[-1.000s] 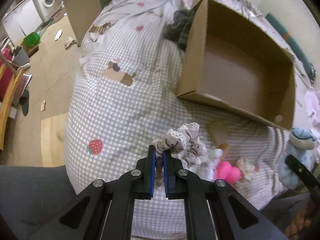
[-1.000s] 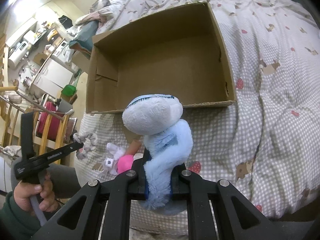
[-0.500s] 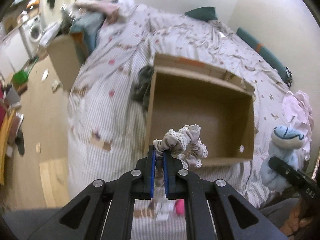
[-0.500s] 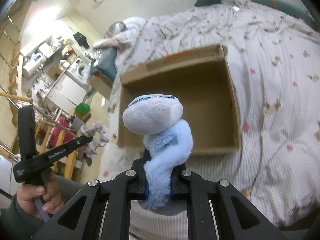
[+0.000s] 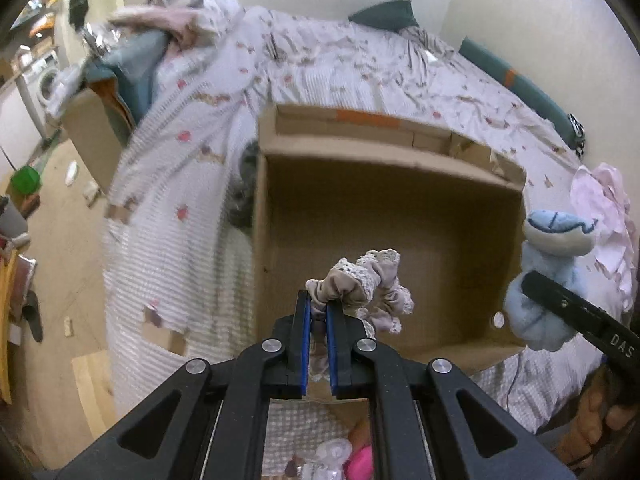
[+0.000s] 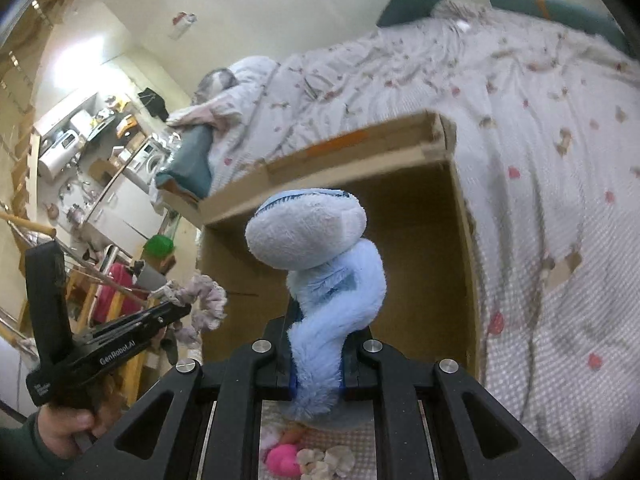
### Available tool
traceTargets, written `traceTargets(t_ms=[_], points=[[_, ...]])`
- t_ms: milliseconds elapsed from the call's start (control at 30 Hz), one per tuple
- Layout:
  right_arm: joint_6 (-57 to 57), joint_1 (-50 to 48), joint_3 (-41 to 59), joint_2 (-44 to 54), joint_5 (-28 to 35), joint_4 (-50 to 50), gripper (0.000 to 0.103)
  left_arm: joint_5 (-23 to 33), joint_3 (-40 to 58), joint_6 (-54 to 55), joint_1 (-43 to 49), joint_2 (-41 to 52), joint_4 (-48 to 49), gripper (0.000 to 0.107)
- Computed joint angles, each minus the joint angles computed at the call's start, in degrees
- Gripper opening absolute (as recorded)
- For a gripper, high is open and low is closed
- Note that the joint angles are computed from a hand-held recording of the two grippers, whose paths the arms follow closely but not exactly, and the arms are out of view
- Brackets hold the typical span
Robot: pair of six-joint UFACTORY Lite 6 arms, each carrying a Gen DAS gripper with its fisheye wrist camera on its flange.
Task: Organize soft objects
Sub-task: 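Carry both items over the box and open both grippers to drop them inside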
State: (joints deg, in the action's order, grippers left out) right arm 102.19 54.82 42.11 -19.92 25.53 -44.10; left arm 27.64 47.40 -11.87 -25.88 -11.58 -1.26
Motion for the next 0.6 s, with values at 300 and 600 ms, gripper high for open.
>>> traceTargets(t_ms=[300,600], points=[[-7.53,-4.08,-2.52,7.53,-7.52,6.75,0.014,-7.03,-3.05,-0.33,-2.65,3.08,2.31,0.007],[-12.69,-2.93,1.57,13.67,-6.24,9.08,0.014,-8.41,-4.21,-3.77,-4.44,2.66,6.20,0.007]])
